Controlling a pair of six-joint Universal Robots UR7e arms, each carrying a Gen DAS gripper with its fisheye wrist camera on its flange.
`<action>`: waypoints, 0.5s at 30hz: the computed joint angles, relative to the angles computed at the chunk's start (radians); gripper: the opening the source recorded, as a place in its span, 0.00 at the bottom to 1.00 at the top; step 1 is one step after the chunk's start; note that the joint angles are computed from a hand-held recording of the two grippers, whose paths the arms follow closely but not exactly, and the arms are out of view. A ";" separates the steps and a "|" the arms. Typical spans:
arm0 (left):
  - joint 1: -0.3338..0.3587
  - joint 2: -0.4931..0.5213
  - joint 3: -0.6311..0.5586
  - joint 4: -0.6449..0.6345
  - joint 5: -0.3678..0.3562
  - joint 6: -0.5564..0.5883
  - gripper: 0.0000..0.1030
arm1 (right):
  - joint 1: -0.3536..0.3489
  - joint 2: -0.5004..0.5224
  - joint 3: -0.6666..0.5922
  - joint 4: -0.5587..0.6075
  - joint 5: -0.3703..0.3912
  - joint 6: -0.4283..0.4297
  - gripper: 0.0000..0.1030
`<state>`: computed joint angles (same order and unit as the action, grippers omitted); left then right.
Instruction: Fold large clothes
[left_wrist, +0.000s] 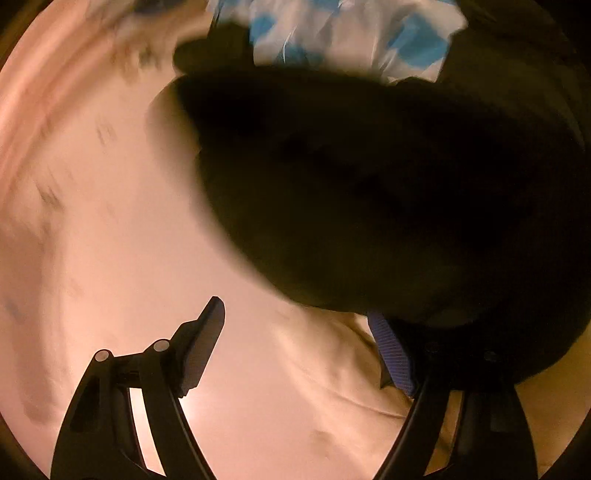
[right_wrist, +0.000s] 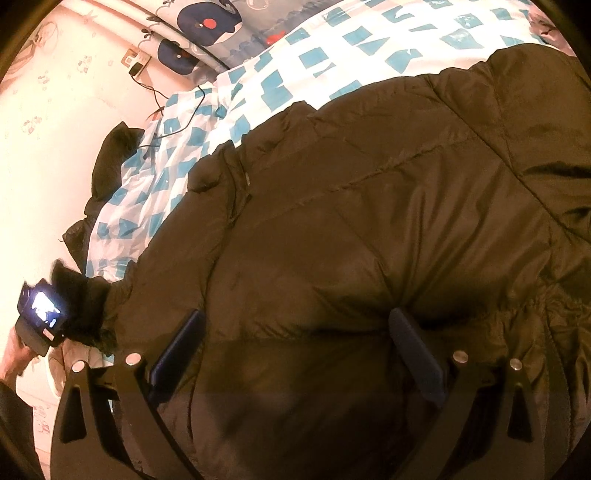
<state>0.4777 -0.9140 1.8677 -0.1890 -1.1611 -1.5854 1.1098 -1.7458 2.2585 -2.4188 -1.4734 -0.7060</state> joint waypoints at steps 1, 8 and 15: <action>-0.003 -0.029 -0.005 -0.025 -0.009 -0.025 0.74 | -0.001 -0.001 0.001 -0.001 0.000 -0.001 0.93; -0.029 -0.211 -0.009 -0.159 -0.068 -0.201 0.74 | 0.003 -0.002 0.010 -0.020 -0.010 -0.013 0.93; -0.060 -0.340 -0.019 -0.203 -0.075 -0.374 0.79 | 0.000 -0.020 0.019 0.007 0.034 -0.048 0.93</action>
